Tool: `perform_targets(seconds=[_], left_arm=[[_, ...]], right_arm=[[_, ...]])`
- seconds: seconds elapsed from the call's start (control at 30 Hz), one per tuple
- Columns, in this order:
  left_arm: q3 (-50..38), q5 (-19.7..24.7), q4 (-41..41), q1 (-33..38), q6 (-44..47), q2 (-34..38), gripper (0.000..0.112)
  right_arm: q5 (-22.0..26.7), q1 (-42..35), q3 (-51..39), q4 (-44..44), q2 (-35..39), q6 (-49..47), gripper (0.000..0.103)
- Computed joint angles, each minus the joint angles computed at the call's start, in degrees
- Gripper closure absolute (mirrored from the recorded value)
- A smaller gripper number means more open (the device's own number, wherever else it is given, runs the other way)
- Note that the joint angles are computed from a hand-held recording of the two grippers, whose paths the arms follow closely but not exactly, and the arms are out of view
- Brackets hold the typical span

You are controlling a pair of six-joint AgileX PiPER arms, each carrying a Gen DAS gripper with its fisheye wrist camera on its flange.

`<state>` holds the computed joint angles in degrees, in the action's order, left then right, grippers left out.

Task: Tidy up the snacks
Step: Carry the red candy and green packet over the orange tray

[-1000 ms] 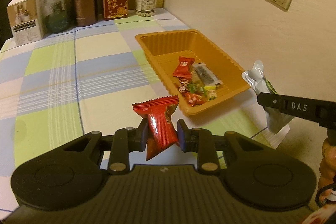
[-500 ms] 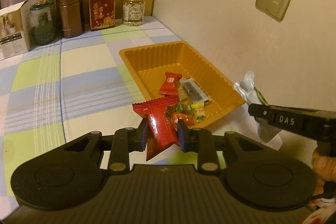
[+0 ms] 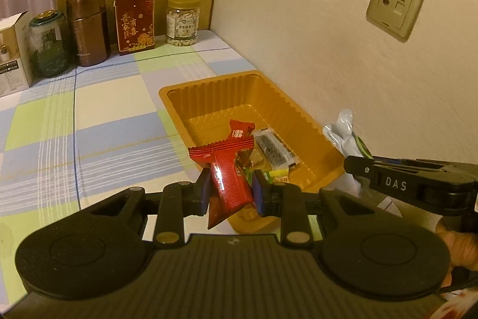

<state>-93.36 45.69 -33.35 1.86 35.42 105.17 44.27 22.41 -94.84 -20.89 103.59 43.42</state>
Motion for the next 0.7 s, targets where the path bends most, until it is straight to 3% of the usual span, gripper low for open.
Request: perform_targets(seconds=[0.3,0.7], left_arm=[[-10.92,3.19,1.79,-1.08,-3.08,7.25,0.087],[-35.32,12.05,6.99,-3.74,-9.75,22.92,0.087]], right_arm=[[-0.33,-3.15,-7.04,5.01,5.44,-6.59,0.081],[3.15,-7.00,-22.69,13.31,15.96,-16.16,0.081]])
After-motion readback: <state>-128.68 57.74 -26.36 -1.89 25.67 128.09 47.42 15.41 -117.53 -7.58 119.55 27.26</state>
